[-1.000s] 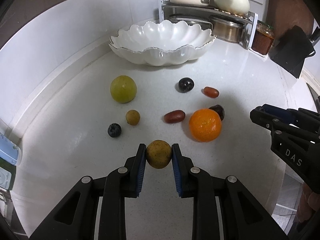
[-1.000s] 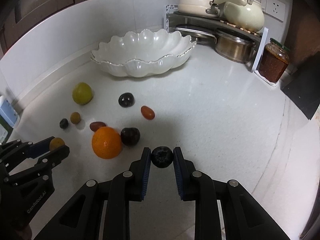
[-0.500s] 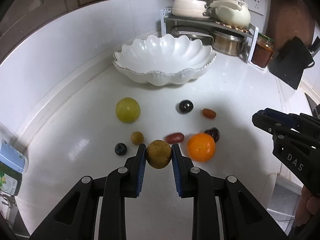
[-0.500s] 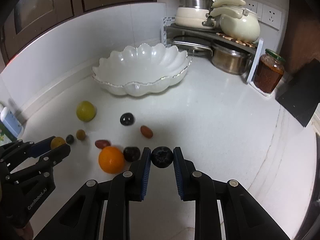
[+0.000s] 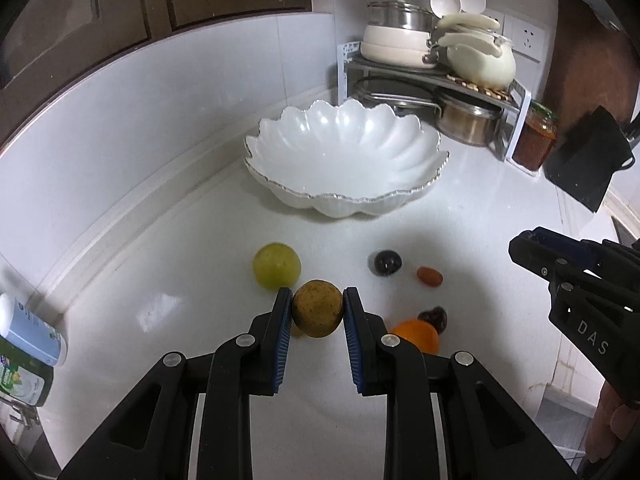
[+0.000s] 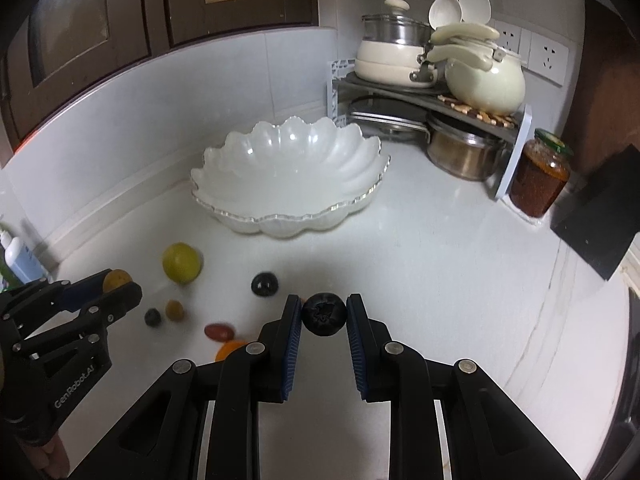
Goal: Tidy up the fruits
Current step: 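Lift and carry both held fruits over the white scalloped bowl with both tools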
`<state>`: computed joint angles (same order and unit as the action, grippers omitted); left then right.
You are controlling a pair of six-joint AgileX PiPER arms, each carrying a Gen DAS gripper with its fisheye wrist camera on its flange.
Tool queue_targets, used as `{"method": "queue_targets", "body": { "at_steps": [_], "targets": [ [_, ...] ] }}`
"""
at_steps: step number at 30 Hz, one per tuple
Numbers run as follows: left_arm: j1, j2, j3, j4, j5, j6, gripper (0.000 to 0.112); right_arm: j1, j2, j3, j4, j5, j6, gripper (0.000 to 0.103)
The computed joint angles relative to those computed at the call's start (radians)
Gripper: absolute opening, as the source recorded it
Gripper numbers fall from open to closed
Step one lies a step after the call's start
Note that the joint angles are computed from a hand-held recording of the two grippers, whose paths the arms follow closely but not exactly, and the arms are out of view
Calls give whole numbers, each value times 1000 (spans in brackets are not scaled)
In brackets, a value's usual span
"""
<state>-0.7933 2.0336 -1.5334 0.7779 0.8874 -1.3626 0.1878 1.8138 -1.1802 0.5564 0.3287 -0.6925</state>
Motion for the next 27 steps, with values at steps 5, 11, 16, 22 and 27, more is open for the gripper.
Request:
{"method": "queue_targets", "body": {
  "at_steps": [5, 11, 16, 22, 27],
  "targets": [
    [29, -6, -11, 1, -15, 28, 26, 13, 25, -61, -61, 4, 70, 24],
    [69, -1, -51, 1, -24, 78, 26, 30, 58, -140, -131, 16, 153, 24],
    [107, 11, -102, -9, -34, 140, 26, 42, 92, -212, -180, 32, 211, 24],
    [151, 28, -156, -38, -64, 213, 26, 44, 154, -330, -221, 80, 278, 24],
    [187, 59, -215, -48, -75, 268, 26, 49, 207, -424, -277, 104, 341, 24]
  ]
}}
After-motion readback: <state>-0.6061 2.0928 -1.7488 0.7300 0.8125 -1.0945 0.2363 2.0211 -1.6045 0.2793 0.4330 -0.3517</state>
